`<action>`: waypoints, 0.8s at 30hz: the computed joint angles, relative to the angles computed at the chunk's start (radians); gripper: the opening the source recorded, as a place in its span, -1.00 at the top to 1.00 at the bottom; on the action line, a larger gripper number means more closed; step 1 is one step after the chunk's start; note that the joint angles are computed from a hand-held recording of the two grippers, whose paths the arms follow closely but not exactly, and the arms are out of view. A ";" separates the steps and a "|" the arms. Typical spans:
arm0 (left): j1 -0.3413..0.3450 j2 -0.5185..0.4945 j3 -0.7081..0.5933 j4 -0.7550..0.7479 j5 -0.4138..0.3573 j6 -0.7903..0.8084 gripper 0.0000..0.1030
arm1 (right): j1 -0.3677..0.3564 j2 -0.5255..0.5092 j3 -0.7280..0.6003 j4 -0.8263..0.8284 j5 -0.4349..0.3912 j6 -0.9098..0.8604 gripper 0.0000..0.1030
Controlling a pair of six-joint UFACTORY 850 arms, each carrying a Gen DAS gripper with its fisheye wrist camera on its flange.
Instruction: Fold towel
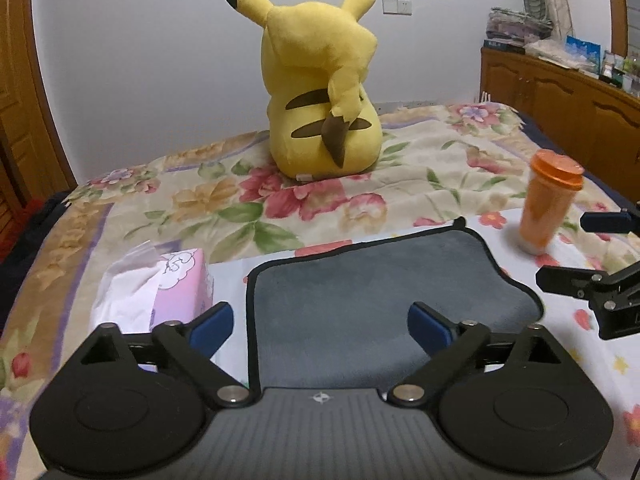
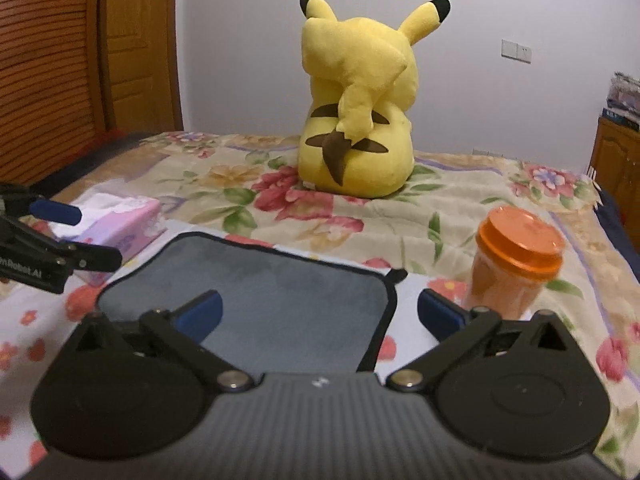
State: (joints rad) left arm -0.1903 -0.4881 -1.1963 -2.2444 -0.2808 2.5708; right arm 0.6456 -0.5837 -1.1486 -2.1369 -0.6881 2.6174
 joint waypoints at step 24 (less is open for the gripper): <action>0.016 0.266 0.314 0.031 -0.079 -0.023 -1.00 | 0.129 0.119 0.149 0.153 -0.117 0.030 -1.00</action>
